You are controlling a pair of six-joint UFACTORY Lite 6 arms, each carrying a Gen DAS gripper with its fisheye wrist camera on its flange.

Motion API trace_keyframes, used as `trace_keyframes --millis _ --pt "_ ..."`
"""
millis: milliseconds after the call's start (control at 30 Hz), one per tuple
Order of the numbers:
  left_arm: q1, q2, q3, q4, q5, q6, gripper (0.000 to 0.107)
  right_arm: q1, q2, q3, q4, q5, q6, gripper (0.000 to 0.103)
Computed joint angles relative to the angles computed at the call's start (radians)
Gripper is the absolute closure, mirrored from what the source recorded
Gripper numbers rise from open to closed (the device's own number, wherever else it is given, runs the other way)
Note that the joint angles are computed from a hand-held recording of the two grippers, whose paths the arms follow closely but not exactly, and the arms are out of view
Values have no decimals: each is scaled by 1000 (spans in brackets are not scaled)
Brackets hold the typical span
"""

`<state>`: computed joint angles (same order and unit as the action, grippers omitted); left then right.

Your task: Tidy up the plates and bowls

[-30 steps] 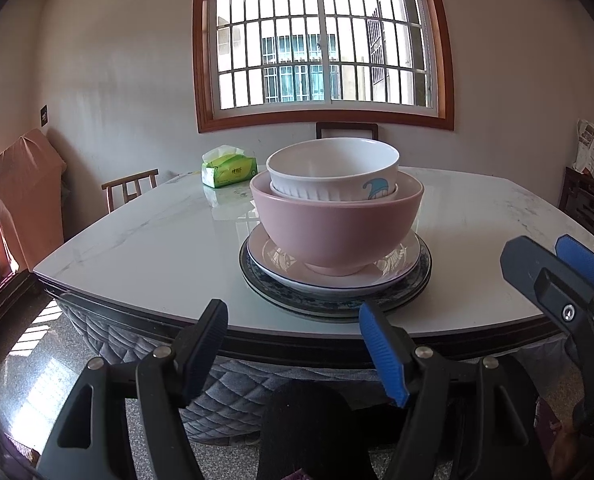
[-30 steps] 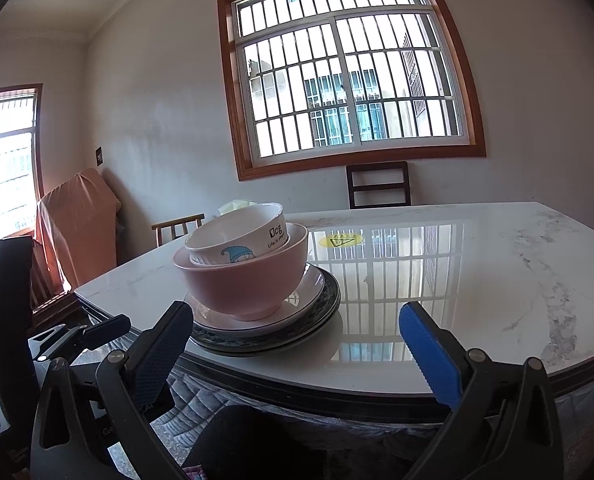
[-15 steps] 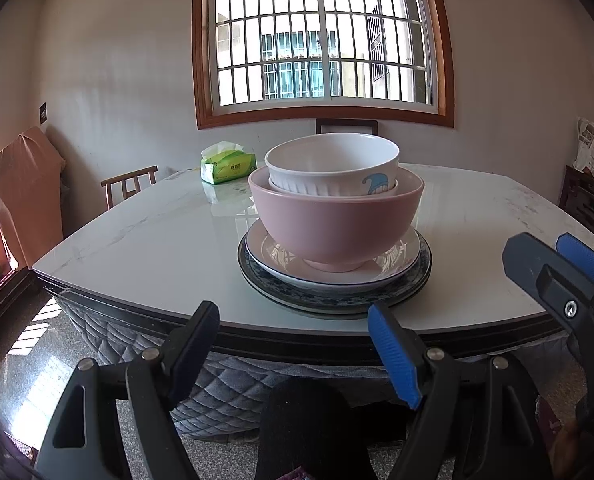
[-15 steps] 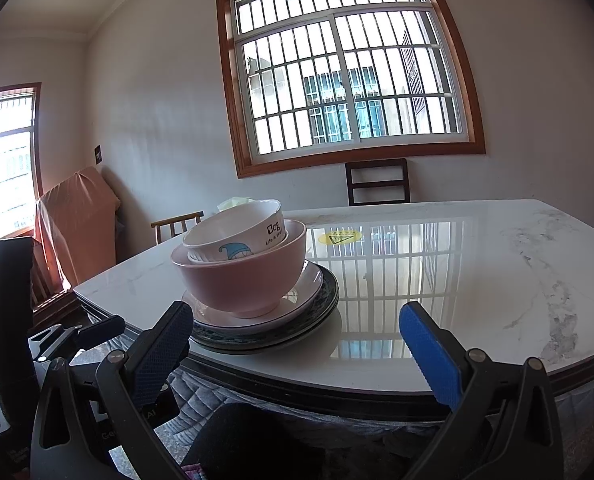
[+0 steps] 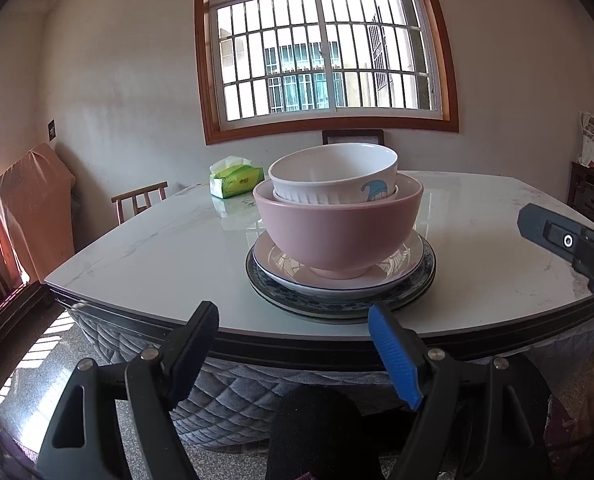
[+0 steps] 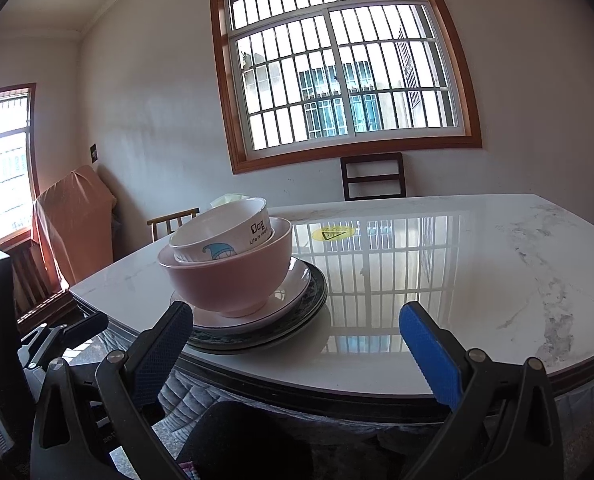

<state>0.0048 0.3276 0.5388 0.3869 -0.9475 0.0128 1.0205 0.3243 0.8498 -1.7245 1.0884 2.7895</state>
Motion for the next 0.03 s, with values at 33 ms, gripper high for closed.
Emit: trace_keyframes --millis 33 --pt "0 -5 -1 -1 11 0 28 -31 -41 -44 0 -18 16 0"
